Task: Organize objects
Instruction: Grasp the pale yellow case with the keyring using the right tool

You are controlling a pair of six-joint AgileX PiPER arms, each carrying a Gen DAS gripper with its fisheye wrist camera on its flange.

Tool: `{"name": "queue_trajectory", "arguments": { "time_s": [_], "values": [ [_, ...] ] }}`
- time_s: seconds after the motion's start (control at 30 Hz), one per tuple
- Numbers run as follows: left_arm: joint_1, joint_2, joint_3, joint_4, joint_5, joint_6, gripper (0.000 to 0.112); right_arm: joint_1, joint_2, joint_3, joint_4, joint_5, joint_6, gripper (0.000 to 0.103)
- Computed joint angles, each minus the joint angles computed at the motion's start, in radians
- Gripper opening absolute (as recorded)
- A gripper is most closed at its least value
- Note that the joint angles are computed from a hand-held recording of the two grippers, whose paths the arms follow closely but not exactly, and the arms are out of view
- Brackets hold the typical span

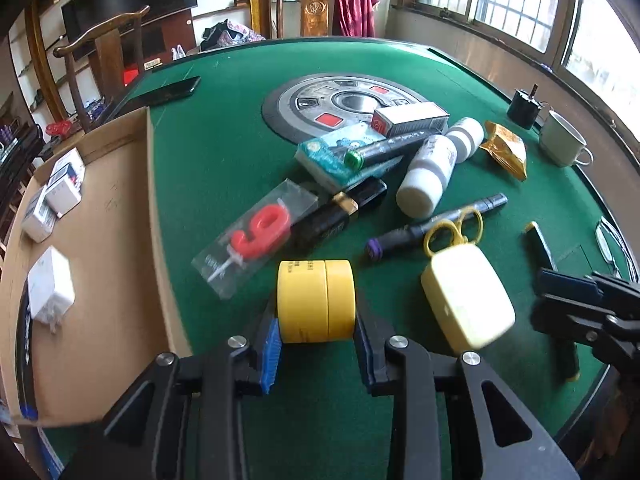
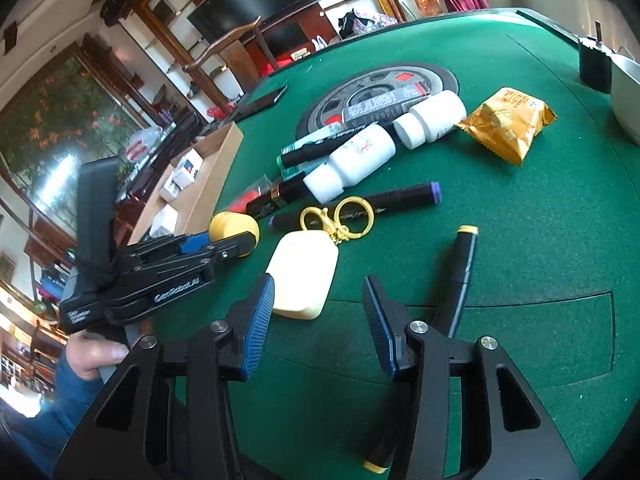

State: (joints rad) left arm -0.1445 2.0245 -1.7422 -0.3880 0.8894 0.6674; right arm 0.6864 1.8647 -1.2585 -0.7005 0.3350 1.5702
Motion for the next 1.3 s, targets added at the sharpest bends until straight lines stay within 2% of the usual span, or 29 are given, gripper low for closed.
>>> {"name": "queue_trajectory", "arguments": {
  "time_s": [0.2,0.37,0.43,0.57,0.73,0.8,0.93,1.0,1.13,1.23,1.3],
  "values": [
    [0.039,-0.076,0.134,-0.058,-0.051,0.094,0.032,0.028,0.114,-0.198,0.161,0.155,-0.198,0.046],
    [0.056,-0.088,0.162,-0.094,-0.058,0.134,0.032,0.048,0.253,-0.444,0.219,0.367,-0.302,0.046],
    [0.057,-0.09,0.171,-0.1,-0.067,0.145,0.032,0.047,0.304,-0.535,0.249,0.443,-0.342,0.056],
    [0.054,-0.093,0.187,-0.096,-0.089,0.155,0.032,0.056,0.345,-0.6,0.216,0.492,-0.326,0.058],
    [0.052,-0.097,0.196,-0.097,-0.101,0.156,0.032,0.063,0.343,-0.586,0.185,0.476,-0.31,0.058],
    [0.05,-0.099,0.2,-0.095,-0.106,0.152,0.032,0.064,0.324,-0.546,0.166,0.437,-0.274,0.056],
    [0.05,-0.097,0.196,-0.097,-0.104,0.149,0.032,0.055,0.258,-0.401,0.071,0.277,-0.135,0.036],
    [0.053,-0.094,0.192,-0.103,-0.099,0.153,0.032,0.053,0.231,-0.35,0.025,0.23,-0.082,0.031],
    [0.059,-0.091,0.188,-0.119,-0.09,0.157,0.032,0.063,0.205,-0.312,-0.034,0.203,-0.027,0.024],
    [0.066,-0.087,0.18,-0.14,-0.075,0.166,0.032,0.083,0.196,-0.313,-0.078,0.227,-0.007,0.017],
    [0.068,-0.088,0.181,-0.147,-0.072,0.168,0.032,0.094,0.191,-0.315,-0.087,0.248,-0.013,0.017]
  ]
}}
